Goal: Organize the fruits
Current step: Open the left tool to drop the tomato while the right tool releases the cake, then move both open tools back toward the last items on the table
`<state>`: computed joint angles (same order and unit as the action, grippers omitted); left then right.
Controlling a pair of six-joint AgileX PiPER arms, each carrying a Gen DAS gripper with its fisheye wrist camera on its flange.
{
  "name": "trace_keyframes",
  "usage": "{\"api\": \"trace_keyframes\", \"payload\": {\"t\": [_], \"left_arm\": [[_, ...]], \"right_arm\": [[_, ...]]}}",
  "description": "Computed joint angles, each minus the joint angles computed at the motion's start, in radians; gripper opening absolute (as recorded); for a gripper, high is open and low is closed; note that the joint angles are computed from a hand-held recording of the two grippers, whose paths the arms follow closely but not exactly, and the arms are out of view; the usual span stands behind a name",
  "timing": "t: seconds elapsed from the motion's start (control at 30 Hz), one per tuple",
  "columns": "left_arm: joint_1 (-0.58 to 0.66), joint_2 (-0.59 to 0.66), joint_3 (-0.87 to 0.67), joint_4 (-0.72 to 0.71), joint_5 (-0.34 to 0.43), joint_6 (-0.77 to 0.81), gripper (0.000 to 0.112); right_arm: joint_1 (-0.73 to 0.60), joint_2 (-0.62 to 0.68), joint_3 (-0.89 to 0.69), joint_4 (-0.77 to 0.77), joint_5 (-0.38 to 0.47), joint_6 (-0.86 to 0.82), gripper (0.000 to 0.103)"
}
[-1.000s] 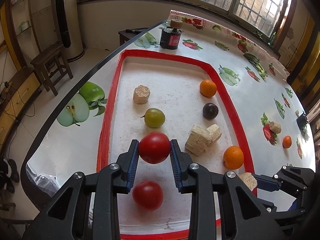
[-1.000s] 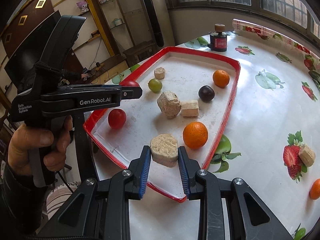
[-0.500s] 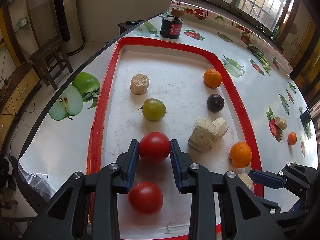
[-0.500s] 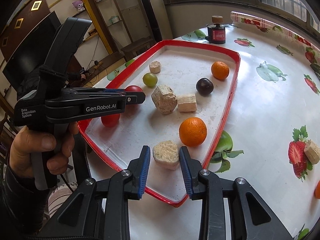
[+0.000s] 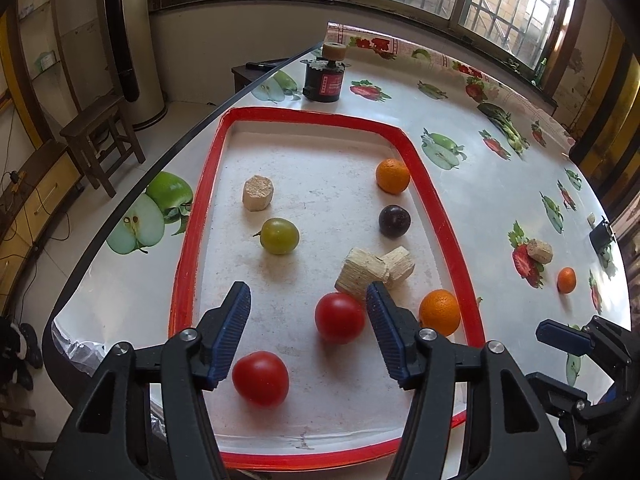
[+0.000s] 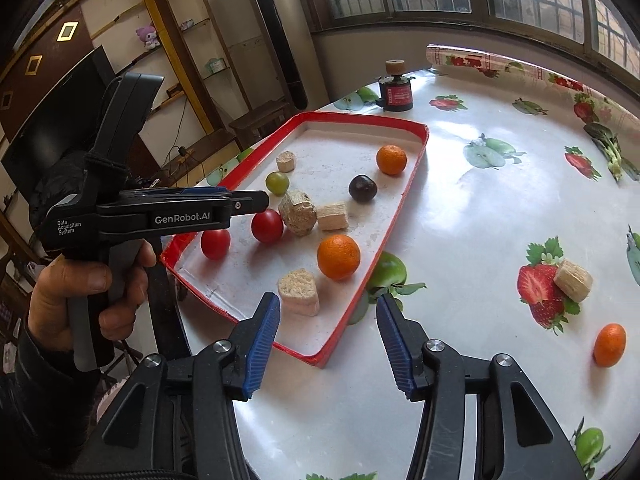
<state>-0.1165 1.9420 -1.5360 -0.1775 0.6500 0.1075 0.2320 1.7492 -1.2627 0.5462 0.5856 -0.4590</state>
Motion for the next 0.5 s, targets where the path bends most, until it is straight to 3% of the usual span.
{"api": "trace_keyframes", "payload": {"t": [0.5], "left_arm": [[-0.124,-0.040,0.006,-0.041,0.011,0.020,0.059]], "right_arm": [[-0.259,-0.177,0.223,0.021,-0.026,-0.061,0.055]]}}
